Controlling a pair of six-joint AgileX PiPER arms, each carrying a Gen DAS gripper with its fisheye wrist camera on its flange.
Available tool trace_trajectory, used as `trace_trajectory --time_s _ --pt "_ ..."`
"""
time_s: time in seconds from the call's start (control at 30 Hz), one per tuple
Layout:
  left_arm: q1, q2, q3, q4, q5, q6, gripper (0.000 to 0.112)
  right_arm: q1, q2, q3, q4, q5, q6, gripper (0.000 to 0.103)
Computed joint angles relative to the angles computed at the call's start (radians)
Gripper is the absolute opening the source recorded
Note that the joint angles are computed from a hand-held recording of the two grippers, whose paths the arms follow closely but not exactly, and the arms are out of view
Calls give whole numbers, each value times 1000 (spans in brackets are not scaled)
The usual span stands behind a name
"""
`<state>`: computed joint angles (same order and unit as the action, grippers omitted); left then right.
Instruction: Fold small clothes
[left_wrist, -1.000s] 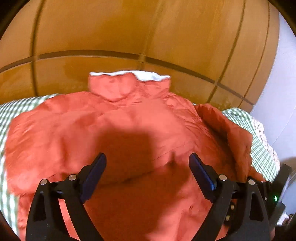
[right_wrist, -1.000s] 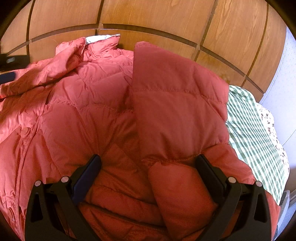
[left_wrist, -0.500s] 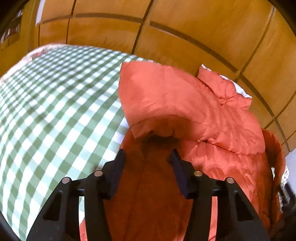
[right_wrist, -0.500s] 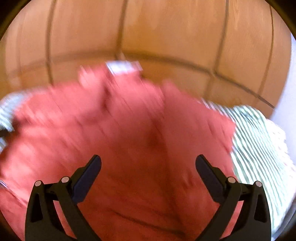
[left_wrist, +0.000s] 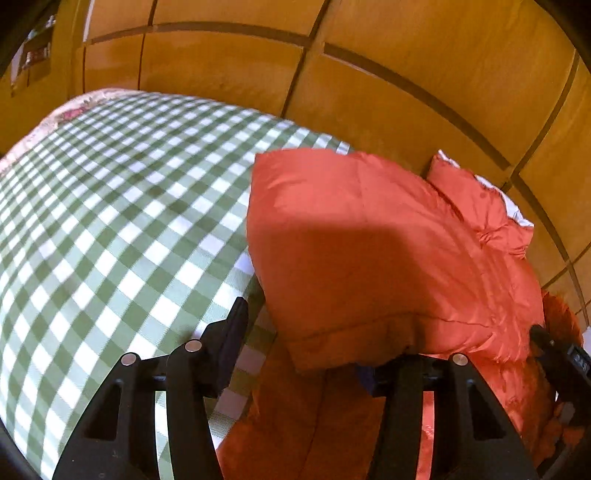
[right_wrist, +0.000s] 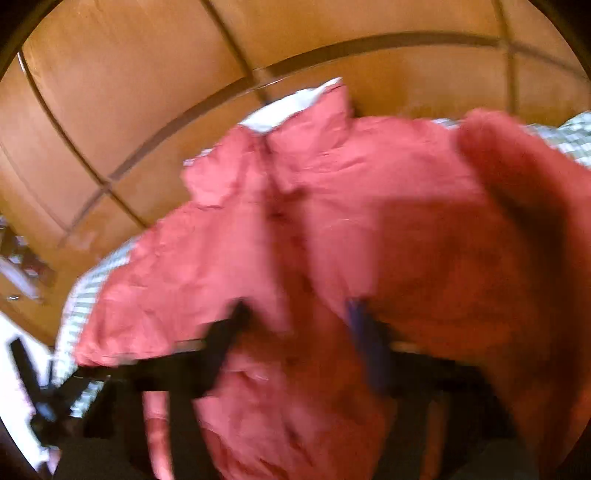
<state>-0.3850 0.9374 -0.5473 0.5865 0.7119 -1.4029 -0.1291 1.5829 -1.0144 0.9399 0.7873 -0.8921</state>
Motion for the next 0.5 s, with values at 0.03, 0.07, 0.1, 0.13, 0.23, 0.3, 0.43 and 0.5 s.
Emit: trace_trajectory --time_s 0.03,0.07,0.1,0.13,0.23,0.3,0.43,0.5 --pt "29 -9 7 -20 -23 23 51 11 -11 1 -19 -13 9 8" --pt "57 -17 9 -27 -43 33 51 10 -30 8 -6 -30 -10 6" --pt "76 -29 12 -16 -51 22 53 -2 -67 28 19 -73 -39 5" --pt "91 -40 15 -3 -54 9 56 -13 -85 35 37 -104 -51 3" --pt "98 -31 16 101 -29 -102 66 -51 -94 47 49 -190 -44 0" --pt "158 -15 39 60 -79 -64 66 -73 -46 46 15 -183 -45 0" --pt "199 -33 91 49 -148 -61 67 -174 28 92 209 -35 -253 2" --pt "159 -47 105 91 -137 -114 71 -223 19 94 245 64 -270 32"
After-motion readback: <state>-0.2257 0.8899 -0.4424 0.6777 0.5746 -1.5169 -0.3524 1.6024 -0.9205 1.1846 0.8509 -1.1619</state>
